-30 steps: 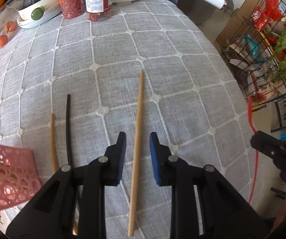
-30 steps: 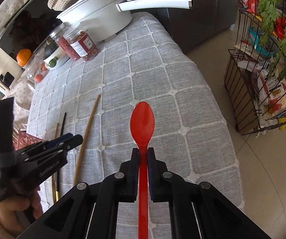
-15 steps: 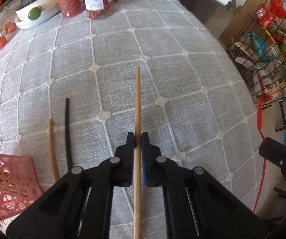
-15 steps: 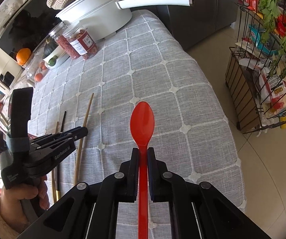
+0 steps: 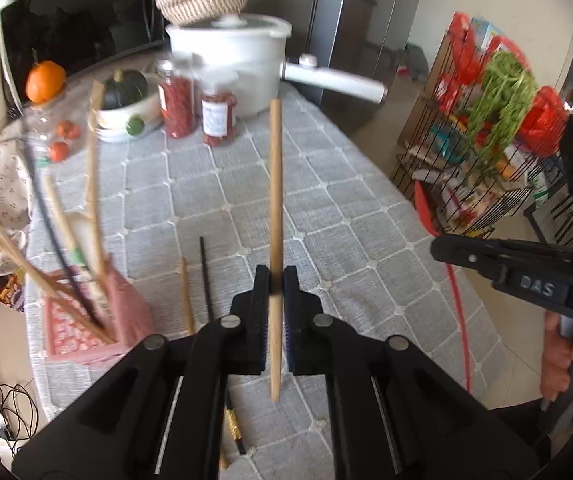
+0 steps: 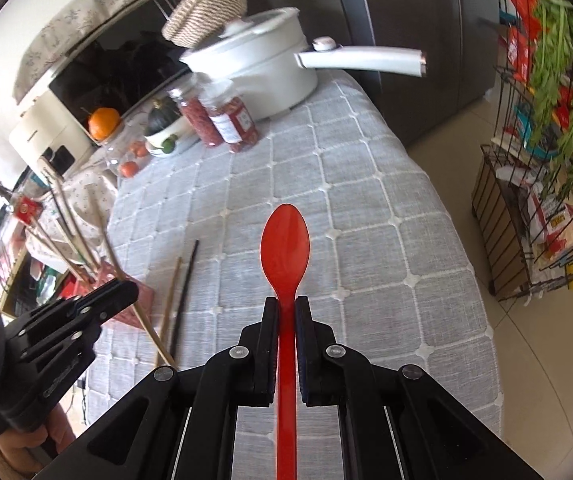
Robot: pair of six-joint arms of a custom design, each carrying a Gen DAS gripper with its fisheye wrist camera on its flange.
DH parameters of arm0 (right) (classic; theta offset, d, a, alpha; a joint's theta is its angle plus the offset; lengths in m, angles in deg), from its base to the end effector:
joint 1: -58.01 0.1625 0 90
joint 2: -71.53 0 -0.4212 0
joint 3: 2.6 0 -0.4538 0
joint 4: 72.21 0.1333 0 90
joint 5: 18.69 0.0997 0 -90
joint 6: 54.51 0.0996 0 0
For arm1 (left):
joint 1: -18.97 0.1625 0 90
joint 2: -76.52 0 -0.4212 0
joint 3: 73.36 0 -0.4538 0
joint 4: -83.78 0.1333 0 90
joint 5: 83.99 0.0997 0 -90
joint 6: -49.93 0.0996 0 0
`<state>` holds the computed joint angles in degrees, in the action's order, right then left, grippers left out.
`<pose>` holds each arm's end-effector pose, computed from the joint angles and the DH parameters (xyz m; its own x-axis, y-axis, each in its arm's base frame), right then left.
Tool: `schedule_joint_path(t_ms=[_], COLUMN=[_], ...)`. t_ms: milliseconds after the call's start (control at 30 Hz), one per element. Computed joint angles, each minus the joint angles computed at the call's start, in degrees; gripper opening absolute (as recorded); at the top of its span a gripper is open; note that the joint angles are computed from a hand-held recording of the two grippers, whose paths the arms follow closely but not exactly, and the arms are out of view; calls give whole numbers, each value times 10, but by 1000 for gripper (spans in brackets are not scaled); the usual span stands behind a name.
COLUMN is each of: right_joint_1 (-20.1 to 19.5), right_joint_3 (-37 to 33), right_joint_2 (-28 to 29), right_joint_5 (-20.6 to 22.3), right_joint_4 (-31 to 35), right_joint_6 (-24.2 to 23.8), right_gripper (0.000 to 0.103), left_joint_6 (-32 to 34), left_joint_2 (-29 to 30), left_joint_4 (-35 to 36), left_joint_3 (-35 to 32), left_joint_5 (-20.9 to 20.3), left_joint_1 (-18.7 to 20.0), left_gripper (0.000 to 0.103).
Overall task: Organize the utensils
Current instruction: 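Insert the wooden chopstick into the basket with the left tool while the right tool carries the red spoon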
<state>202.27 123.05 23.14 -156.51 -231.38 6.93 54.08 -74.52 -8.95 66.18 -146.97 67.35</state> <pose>0.4155 -0.2257 -0.0454 -0.8529 0.2182 0.4744 -0.1140 0.8087 -0.5771 0.0042 -0.2641 0.3954 -0.6916 0.5593 -0.4570 0.6957 0.6860 -0.2133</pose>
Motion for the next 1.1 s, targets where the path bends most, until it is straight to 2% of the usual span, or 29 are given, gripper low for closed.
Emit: schedule_joint_path(t_ms=[67, 200, 300, 367, 500, 633, 767, 867, 1100], right_joint_1=[14, 35, 47, 50, 51, 46, 41, 41, 42], right_joint_3=[-12, -36, -58, -69, -85, -97, -112, -124, -146], right_joint_2=[10, 31, 51, 62, 79, 93, 111, 125, 151], right_joint_5=[-11, -38, -62, -71, -81, -76, -70, -68, -70], right_joint_4=[0, -20, -26, -32, -45, -55, -62, -69, -96], right_joint_6=[-3, -21, -38, -48, -65, -74, -85, -95, -117], right_gripper=[8, 8, 8, 8, 8, 8, 8, 8, 8], left_joint_6=[-3, 14, 21, 26, 45, 70, 110, 144, 213], left_joint_2=[-29, -71, -73, -82, -81, -85, -77, -60, -24], left_joint_4=[8, -12, -35, -54, -95, -155, -221, -267, -337], left_joint_3=[-8, -20, -38, -46, -65, -74, -66, -56, -37], left_joint_5=[2, -7, -28, -28, -41, -26, -30, -53, -80], left_joint_1=[-14, -14, -3, -10, 4, 4, 41, 87, 166], left_gripper=[8, 8, 8, 8, 8, 8, 8, 8, 8])
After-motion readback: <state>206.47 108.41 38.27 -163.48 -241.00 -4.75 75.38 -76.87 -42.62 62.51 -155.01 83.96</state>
